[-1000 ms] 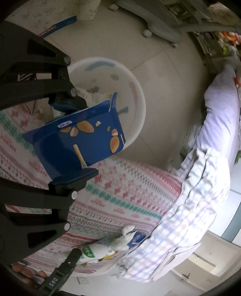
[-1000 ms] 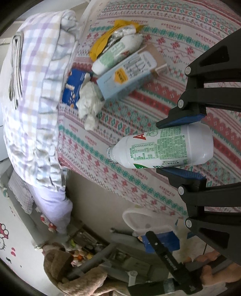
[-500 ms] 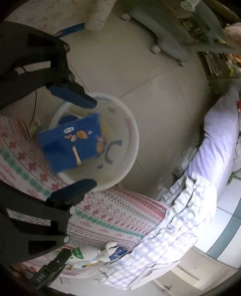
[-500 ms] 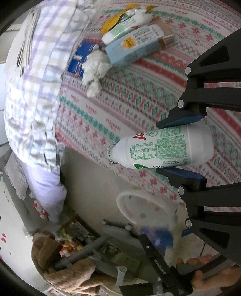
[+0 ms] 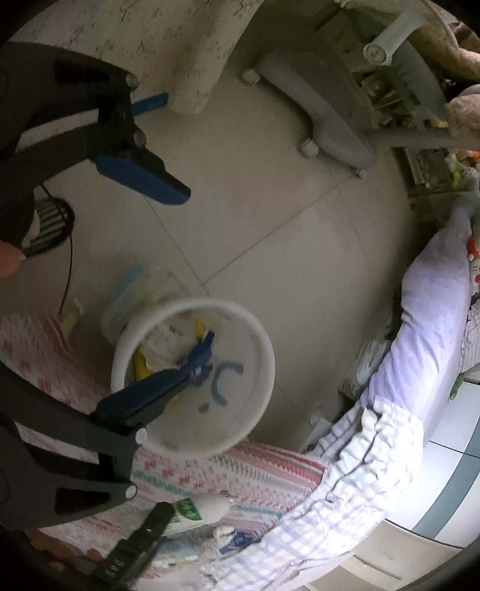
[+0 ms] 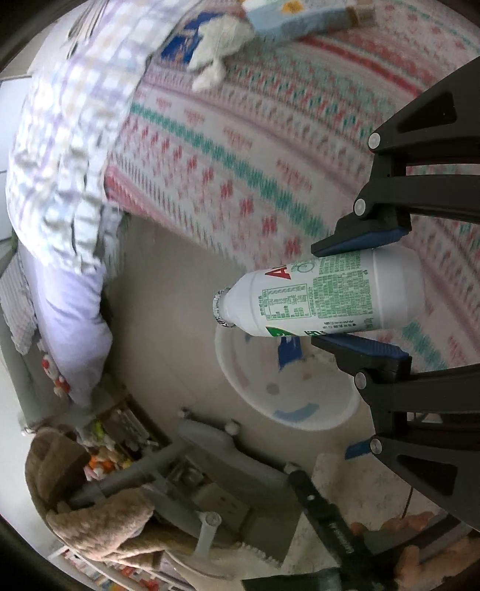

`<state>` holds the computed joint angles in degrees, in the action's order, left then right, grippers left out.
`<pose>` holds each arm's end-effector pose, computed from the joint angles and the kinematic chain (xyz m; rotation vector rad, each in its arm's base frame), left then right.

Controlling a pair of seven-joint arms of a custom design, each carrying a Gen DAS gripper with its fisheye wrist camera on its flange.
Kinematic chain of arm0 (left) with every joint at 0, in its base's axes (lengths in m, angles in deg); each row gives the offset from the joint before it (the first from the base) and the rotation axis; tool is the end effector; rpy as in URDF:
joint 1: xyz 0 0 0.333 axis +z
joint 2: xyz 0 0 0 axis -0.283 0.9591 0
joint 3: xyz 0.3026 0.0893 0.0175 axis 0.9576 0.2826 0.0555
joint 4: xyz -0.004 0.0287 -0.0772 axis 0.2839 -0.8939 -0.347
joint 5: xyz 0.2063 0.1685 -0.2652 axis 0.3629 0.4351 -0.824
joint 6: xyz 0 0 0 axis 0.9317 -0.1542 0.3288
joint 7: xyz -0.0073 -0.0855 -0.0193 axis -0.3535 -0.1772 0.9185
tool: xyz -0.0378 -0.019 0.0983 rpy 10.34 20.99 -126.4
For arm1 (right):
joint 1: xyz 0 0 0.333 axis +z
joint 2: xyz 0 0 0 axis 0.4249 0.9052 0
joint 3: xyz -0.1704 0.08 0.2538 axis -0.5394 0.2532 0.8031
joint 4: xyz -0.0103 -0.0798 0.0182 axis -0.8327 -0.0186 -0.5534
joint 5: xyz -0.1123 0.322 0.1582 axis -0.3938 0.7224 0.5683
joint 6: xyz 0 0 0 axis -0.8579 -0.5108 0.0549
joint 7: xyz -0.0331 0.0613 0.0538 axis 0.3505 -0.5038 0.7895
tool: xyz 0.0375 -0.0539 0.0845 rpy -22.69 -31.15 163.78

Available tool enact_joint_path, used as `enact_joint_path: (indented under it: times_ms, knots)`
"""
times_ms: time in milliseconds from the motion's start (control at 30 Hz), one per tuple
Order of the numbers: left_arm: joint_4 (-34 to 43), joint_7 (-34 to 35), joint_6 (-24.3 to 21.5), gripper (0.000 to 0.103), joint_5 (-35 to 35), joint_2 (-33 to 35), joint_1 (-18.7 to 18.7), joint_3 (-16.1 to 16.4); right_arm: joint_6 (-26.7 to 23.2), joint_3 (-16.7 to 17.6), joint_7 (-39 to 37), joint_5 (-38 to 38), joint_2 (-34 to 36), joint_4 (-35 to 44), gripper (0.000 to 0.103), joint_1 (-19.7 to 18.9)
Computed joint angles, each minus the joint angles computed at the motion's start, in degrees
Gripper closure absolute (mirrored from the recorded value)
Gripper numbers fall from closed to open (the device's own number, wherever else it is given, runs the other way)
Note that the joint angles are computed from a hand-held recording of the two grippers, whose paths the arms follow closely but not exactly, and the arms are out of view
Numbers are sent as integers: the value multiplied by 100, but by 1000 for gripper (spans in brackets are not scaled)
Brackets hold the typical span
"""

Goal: Collect trash
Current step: 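Carry the bottle and blue box to the white bin and open both tools, then move the left tool back to the bed and grasp the light-blue milk carton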

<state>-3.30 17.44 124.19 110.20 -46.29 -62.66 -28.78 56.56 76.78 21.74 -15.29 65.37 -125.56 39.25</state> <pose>0.4845 -0.5532 0.3862 -2.4280 1.1514 -0.3997 0.6506 0.2505 0.3742 -2.2188 1.2901 0.0520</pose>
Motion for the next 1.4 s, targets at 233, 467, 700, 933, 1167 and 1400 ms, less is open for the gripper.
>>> enact_joint_path:
  times_ms: [233,467,700,933,1167,1400]
  knots:
    - [-400,-45,-121,6,14,-243,51,-63,-31,25,314,-211,289,375,61,295]
    - [-630,-108,-4,6,59,-382,117,-137,-98,125,538,-206,503,678,57,352]
    - [-678,-165,60,6,117,-426,103,-157,-13,121,576,-35,376,617,32,298]
    - [-440,-83,69,6,109,-292,76,-150,188,-73,451,-205,-43,86,32,139]
    - [232,205,-27,6,104,82,-72,-51,383,-237,277,-218,-469,-461,31,-167]
    - [1365,563,-218,6,-69,734,-291,138,527,-395,217,-195,-692,-767,30,-449]
